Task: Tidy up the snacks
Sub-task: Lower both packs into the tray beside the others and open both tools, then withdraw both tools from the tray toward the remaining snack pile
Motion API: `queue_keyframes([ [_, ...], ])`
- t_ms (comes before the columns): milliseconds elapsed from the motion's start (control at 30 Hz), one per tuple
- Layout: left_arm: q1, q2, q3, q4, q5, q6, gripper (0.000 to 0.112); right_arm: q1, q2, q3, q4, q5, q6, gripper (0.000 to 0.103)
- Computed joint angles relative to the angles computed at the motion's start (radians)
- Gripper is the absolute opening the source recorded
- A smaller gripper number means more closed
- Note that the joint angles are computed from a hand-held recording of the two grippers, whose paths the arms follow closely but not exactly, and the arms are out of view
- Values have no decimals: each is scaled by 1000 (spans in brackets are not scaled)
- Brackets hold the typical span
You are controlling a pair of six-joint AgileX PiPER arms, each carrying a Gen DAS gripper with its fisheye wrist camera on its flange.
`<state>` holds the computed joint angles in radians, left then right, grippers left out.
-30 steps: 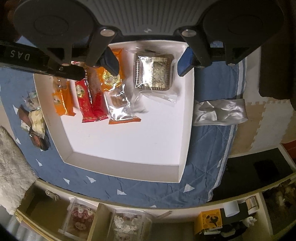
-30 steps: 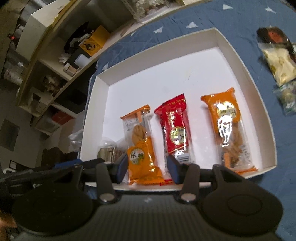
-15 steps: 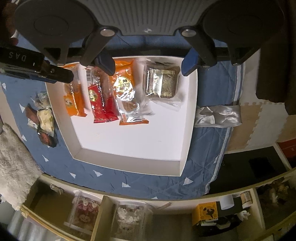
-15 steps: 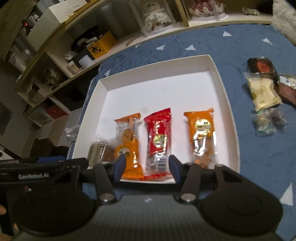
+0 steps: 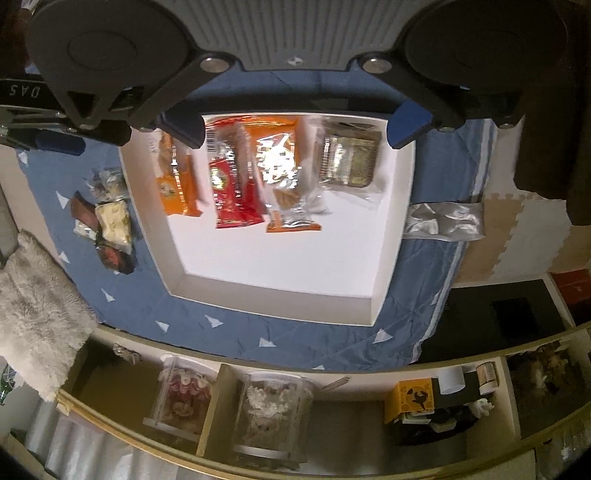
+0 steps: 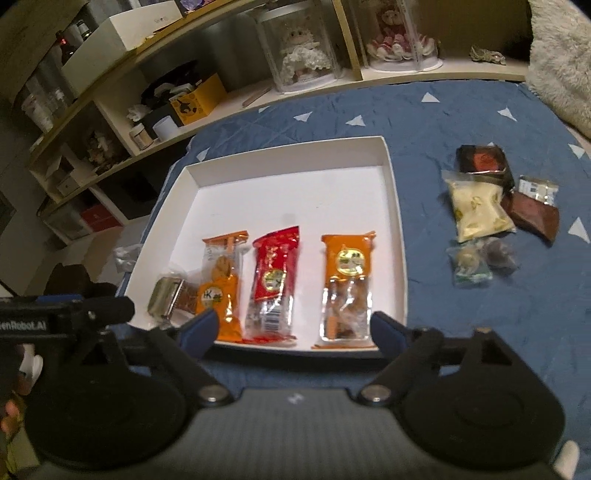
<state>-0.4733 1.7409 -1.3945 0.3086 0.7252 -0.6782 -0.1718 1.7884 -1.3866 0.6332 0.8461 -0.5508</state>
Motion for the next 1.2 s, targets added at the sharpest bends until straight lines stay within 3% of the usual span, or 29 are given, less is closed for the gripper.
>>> queue_keyframes([
  [133, -30, 13, -20, 31, 4, -54, 103, -34, -20, 7, -11, -4, -51, 102],
  [400, -80, 90, -127, 48, -1, -99, 103, -119, -30, -12, -12, -15, -123, 103],
  [1000, -178, 461, -632, -101, 60, 49, 103, -317, 146, -198, -35, -49, -266, 103],
  [1200, -195, 557, -709, -135, -32, 137, 103, -368, 230, -249, 3, -81, -282, 101],
])
